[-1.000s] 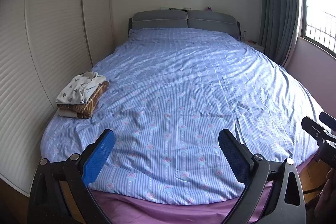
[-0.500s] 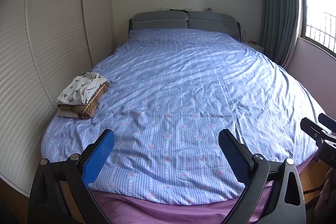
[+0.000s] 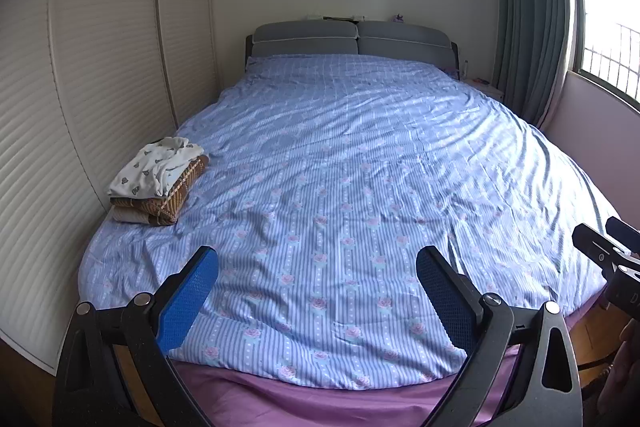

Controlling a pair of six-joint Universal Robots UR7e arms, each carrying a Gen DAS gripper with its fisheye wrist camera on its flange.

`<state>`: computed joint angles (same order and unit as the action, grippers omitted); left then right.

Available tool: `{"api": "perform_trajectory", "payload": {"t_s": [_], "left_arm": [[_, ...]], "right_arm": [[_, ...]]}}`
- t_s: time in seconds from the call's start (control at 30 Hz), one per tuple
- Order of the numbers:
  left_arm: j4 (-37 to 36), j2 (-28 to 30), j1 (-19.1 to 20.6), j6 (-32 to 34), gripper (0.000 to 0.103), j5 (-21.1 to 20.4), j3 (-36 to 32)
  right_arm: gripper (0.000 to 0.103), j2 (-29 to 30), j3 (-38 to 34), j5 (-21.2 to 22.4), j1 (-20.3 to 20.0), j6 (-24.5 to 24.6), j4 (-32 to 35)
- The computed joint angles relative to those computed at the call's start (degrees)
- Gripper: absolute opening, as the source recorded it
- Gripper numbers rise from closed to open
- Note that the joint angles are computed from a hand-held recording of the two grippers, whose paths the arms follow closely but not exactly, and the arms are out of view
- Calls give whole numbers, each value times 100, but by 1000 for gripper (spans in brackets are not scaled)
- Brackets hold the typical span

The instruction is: Fold small clothes

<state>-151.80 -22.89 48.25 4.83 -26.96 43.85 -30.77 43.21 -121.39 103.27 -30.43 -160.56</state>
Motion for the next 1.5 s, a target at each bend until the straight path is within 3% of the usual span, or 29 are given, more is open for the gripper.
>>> {"api": "perform_trajectory", "payload": {"t_s": [1.5], "left_arm": [[403, -38, 27, -372, 103, -60, 89]], "right_arm": [[87, 65, 11, -83, 52, 145, 20]]}}
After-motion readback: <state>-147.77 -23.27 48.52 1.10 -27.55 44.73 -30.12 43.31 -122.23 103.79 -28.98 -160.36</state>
